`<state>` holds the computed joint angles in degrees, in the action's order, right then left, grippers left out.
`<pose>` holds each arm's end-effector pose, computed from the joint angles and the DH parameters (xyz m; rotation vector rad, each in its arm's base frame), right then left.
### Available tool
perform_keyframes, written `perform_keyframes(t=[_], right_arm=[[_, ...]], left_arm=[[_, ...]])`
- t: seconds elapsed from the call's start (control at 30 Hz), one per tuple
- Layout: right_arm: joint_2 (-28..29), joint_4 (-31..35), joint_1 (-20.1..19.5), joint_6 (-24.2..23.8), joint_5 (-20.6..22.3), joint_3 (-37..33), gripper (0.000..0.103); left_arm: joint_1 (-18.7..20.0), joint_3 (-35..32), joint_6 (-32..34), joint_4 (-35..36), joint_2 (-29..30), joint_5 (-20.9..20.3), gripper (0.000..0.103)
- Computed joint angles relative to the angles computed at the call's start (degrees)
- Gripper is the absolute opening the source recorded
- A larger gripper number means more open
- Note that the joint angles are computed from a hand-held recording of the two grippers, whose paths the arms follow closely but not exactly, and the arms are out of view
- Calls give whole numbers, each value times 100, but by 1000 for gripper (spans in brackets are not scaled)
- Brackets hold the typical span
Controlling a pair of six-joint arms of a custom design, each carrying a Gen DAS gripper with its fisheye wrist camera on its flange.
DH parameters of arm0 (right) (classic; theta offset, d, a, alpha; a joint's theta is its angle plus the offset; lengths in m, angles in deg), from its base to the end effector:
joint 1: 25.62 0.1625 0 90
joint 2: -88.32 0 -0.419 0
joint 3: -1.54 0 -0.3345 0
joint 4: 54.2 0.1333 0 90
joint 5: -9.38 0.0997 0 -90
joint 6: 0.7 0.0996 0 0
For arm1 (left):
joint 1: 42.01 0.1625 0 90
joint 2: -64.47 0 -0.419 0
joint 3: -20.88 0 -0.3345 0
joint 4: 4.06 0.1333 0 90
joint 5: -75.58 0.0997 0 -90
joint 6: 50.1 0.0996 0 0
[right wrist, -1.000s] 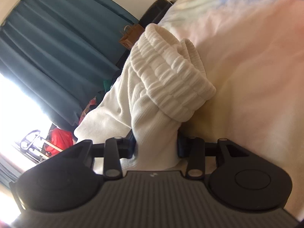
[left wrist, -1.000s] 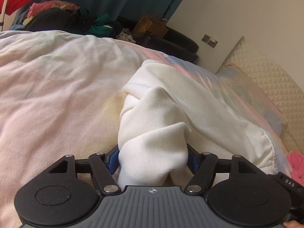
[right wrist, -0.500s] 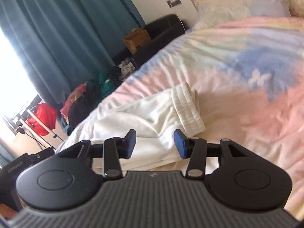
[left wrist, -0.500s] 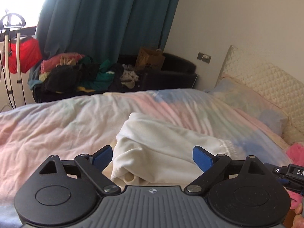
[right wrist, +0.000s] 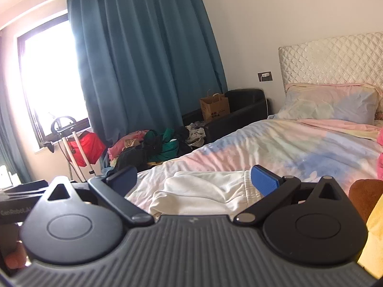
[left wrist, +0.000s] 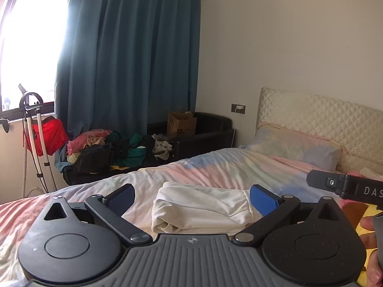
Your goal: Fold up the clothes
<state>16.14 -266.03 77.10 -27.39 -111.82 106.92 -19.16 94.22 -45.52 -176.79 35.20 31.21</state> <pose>0.1888 -0.4655 0.4759 0.1494 -1.9164 1.7343 -0.5907 -0.4708 0.1426 1.1625 2.2358 -1.2919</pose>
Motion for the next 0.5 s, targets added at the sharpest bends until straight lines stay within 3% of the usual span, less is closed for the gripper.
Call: perform_keyframes(t=[0.27,0.5], right_arm=[[199,-958,95,-675,40,637,103],[516,-1735,-73,-687,40,1039,103]], left_arm=[[-167,1168,-127,-881,-374,412,103],[-133,1785,-65,-1310,-464,508,103]])
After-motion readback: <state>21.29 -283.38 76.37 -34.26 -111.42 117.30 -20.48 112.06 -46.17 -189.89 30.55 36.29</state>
